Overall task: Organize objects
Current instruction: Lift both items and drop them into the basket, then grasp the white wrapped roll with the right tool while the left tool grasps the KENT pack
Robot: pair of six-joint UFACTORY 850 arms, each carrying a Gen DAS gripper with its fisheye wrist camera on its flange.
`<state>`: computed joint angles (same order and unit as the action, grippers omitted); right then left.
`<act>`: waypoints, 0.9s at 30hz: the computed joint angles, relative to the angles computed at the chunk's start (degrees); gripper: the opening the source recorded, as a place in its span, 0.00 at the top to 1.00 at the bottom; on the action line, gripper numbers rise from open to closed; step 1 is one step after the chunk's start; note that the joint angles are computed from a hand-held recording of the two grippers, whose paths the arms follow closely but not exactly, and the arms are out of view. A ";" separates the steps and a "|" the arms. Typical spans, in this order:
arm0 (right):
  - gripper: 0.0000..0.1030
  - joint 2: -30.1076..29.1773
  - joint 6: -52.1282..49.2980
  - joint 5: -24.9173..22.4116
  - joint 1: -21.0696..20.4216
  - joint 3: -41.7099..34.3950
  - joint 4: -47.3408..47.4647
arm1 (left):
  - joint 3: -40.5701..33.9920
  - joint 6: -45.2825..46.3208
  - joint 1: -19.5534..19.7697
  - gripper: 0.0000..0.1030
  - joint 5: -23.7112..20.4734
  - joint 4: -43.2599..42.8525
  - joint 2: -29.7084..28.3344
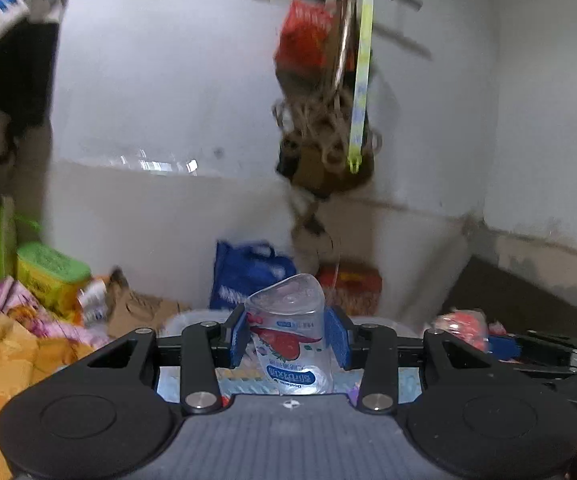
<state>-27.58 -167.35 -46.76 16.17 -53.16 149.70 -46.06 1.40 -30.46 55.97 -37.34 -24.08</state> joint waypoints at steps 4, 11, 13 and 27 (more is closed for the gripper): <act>0.04 -1.49 -8.76 -2.94 1.33 0.98 9.81 | -3.34 1.78 -0.12 0.22 2.48 -4.12 -4.09; 0.00 0.67 -3.91 -10.63 -1.04 6.11 5.45 | -0.85 1.15 -1.26 0.23 5.43 -4.64 -2.89; 0.00 2.10 -1.30 -11.81 -2.42 8.72 2.85 | 1.19 2.42 -2.62 0.22 7.36 -4.66 -1.77; 0.00 -7.61 -1.72 0.78 0.92 3.98 1.28 | 7.69 -0.96 -6.59 0.08 8.24 -8.23 -5.67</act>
<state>-35.18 -169.07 -45.97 17.09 -49.18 150.98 -38.37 0.44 -37.06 64.20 -45.57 -29.75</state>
